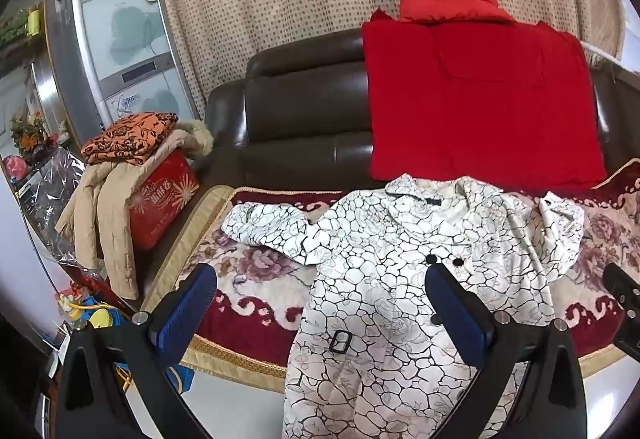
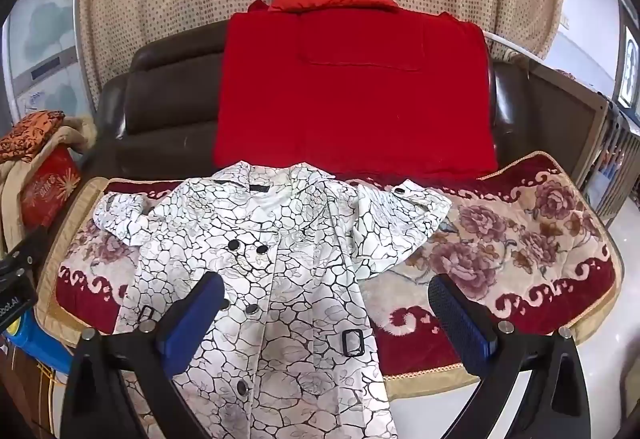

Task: Fold large clothes
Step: 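Reach both grippers toward the white patterned coat's sleeve and front panel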

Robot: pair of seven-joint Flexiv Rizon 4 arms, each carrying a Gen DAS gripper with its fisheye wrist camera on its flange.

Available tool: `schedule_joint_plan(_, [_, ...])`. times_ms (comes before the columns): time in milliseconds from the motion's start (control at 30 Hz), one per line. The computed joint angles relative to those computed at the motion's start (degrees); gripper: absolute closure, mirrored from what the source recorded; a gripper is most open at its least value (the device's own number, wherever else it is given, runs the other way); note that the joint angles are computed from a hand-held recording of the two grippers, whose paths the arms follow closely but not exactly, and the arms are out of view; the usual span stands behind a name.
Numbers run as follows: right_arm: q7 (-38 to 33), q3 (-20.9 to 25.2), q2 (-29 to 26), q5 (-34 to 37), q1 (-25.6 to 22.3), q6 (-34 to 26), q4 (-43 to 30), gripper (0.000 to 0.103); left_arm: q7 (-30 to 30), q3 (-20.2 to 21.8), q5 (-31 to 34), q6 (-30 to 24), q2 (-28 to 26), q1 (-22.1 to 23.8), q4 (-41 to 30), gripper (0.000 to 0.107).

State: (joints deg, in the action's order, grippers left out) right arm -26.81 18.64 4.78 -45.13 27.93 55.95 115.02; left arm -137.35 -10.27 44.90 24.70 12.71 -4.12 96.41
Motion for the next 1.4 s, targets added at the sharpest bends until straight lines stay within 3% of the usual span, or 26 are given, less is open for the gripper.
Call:
schedule_joint_plan(600, [-1.2, -2.2, -4.6, -0.6, 0.5, 0.1, -2.6, 0.0, 1.5, 2.8, -1.3, 1.3, -5.7, -0.7, -3.0, 0.004])
schedule_joint_plan(933, [-2.5, -5.0, -9.7, 1.4, 0.3, 2.2, -4.7, 0.0, 4.1, 6.6, -5.0, 2.4, -12.7, -1.5, -5.3, 0.004])
schedule_joint_plan(1000, [-3.9, -6.6, -11.9, 2.8, -0.1, 5.1, -5.3, 0.0, 5.6, 8.0, -7.7, 3.5, -14.8, -1.2, -5.4, 0.004])
schedule_joint_plan(1033, [-5.5, -6.1, -13.3, 6.7, -1.1, 7.4, -5.8, 0.0, 6.1, 8.6, -8.6, 3.4, -15.9, -1.1, -5.6, 0.004])
schedule_joint_plan(1133, [-8.8, -9.4, -17.4, 9.0, -3.7, 13.2, -6.7, 0.0, 7.6, 10.2, -11.1, 1.8, -19.0, -1.0, -6.4, 0.004])
schedule_joint_plan(1233, [-17.5, -7.2, -24.2, 25.0, -9.4, 18.8, -10.8, 0.0, 8.5, 11.6, -12.8, 0.3, -21.4, -1.2, -7.0, 0.004])
schedule_joint_plan(1400, [-26.6, 1.1, -35.3, 48.6, -21.5, 19.7, -21.8, 0.004, 9.6, 12.9, -13.0, -0.1, -23.5, -2.0, -8.1, 0.004])
